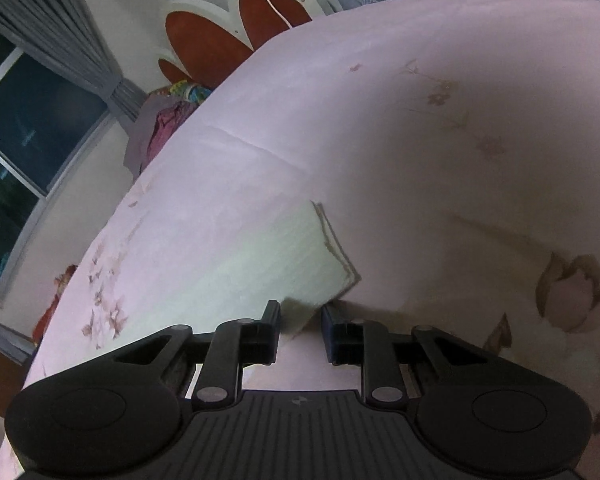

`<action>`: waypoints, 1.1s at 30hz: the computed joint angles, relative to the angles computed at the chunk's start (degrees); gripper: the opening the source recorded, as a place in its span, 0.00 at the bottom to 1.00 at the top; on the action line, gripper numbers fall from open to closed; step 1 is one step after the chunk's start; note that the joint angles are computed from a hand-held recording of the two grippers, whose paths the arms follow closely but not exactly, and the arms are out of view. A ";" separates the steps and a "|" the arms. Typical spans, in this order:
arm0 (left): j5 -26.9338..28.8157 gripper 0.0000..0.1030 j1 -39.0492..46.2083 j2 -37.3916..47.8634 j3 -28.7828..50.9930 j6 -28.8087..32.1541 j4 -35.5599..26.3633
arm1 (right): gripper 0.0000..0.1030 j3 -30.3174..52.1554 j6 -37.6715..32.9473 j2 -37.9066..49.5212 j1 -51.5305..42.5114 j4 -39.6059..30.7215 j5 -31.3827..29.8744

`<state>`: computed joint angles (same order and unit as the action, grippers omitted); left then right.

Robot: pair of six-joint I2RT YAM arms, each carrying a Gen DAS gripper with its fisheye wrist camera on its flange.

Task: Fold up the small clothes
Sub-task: 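Fold the held sleeve and side across the sweater body, then open the right gripper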

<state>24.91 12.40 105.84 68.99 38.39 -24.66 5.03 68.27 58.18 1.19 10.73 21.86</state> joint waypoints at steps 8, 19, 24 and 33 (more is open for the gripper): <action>-3.39 1.00 2.71 4.76 7.38 -2.73 -2.31 | 0.03 1.89 -4.04 -0.51 -2.25 -2.29 0.35; -4.86 1.00 10.61 14.79 19.63 1.97 -5.22 | 0.03 18.08 -6.24 11.56 10.97 -6.41 5.98; -2.71 1.00 13.65 23.08 30.52 1.56 -9.50 | 0.03 34.17 -8.00 26.05 21.45 -7.10 7.01; 2.35 1.00 18.53 37.44 56.24 1.88 -22.76 | 0.03 68.05 -10.89 54.51 31.29 -14.00 4.54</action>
<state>27.26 30.93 143.27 125.24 40.27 -47.41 73.08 57.38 112.69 32.48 -3.26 26.40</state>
